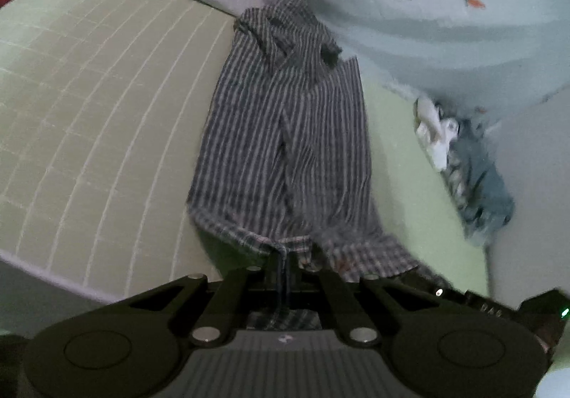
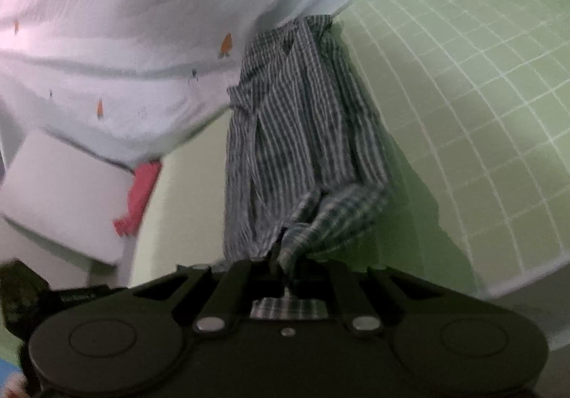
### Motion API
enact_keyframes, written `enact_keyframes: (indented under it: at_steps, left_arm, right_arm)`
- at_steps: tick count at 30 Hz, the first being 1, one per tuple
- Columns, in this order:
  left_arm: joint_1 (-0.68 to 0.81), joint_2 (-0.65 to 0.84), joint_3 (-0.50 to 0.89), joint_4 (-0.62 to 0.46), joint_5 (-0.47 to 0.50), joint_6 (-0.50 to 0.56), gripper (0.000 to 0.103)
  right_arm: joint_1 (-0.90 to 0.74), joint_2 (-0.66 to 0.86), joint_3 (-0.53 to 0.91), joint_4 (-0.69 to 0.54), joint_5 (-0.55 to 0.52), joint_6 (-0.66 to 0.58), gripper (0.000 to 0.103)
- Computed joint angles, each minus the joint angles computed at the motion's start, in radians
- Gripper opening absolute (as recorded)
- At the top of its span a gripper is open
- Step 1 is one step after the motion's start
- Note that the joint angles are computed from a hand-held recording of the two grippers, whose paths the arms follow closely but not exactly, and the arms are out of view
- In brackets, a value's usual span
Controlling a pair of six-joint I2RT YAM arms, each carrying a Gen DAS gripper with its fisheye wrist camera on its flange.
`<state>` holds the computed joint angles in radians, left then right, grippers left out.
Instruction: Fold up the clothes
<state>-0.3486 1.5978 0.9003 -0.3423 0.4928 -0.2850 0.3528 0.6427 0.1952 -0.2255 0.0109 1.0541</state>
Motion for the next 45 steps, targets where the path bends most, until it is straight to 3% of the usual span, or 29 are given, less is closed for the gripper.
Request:
enact_keyframes:
  at_steps: [3,8,11,14,15,16,17,18,21,24,29,32,37,38,39,40,41,42,45]
  left_arm:
    - [0.017,0.092,0.098,0.011,0.025,-0.035,0.001]
    - [0.036,0.283,0.332,0.006,0.040,-0.094,0.001]
    - [0.044,0.445,0.517,0.015,0.029,-0.175,0.002]
    - [0.047,0.606,0.733,-0.024,-0.023,-0.236,0.005]
    - [0.046,0.650,0.803,-0.046,-0.053,-0.236,0.006]
    - [0.049,0.673,0.844,-0.049,-0.075,-0.221,0.014]
    - [0.056,0.689,0.863,-0.035,-0.073,-0.201,0.024]
    - [0.066,0.705,0.880,-0.024,-0.062,-0.182,0.027]
    - [0.086,0.739,0.895,-0.019,-0.041,-0.113,0.031]
    - [0.074,0.771,0.932,-0.118,-0.083,-0.019,0.034]
    - [0.020,0.726,0.819,-0.105,-0.142,0.010,0.041]
    - [-0.026,0.738,0.829,-0.151,-0.187,0.048,0.041]
    - [-0.053,0.799,0.913,-0.230,-0.192,0.081,0.041]
    - [-0.056,0.811,0.923,-0.238,-0.194,0.076,0.041]
    - [-0.059,0.819,0.931,-0.248,-0.202,0.073,0.041]
    - [-0.062,0.826,0.936,-0.258,-0.213,0.076,0.035]
    - [-0.064,0.827,0.932,-0.263,-0.231,0.086,0.014]
    - [-0.066,0.827,0.926,-0.265,-0.247,0.095,0.002]
    - [-0.055,0.796,0.870,-0.232,-0.248,0.100,0.001]
  right_arm:
    - [-0.156,0.117,0.003,0.145,-0.138,-0.024,0.004]
    - [-0.382,0.508,0.098,0.444,-0.328,-0.029,0.005]
    - [-0.469,0.774,0.195,0.615,-0.374,0.035,0.006]
    - [-0.519,0.987,0.292,0.742,-0.349,0.123,0.021]
    - [-0.520,1.001,0.308,0.739,-0.322,0.129,0.033]
    - [-0.522,1.015,0.324,0.736,-0.295,0.134,0.044]
    - [-0.523,1.028,0.341,0.732,-0.267,0.139,0.047]
    - [-0.517,1.031,0.356,0.710,-0.239,0.123,0.049]
    - [-0.460,0.992,0.394,0.558,-0.137,-0.019,0.049]
    - [-0.402,0.962,0.428,0.431,-0.039,-0.148,0.049]
    - [-0.296,0.898,0.445,0.285,0.048,-0.391,0.051]
    - [-0.277,0.890,0.449,0.264,0.062,-0.496,0.057]
    - [-0.354,1.003,0.464,0.347,-0.038,-0.453,0.064]
    - [-0.366,1.035,0.476,0.353,-0.062,-0.452,0.063]
    - [-0.377,1.055,0.483,0.360,-0.085,-0.445,0.047]
    - [-0.390,1.068,0.478,0.391,-0.120,-0.441,0.018]
    - [-0.400,1.070,0.469,0.423,-0.148,-0.436,0.010]
    - [-0.399,1.049,0.453,0.455,-0.148,-0.433,0.009]
    - [-0.388,1.004,0.417,0.524,-0.105,-0.442,0.009]
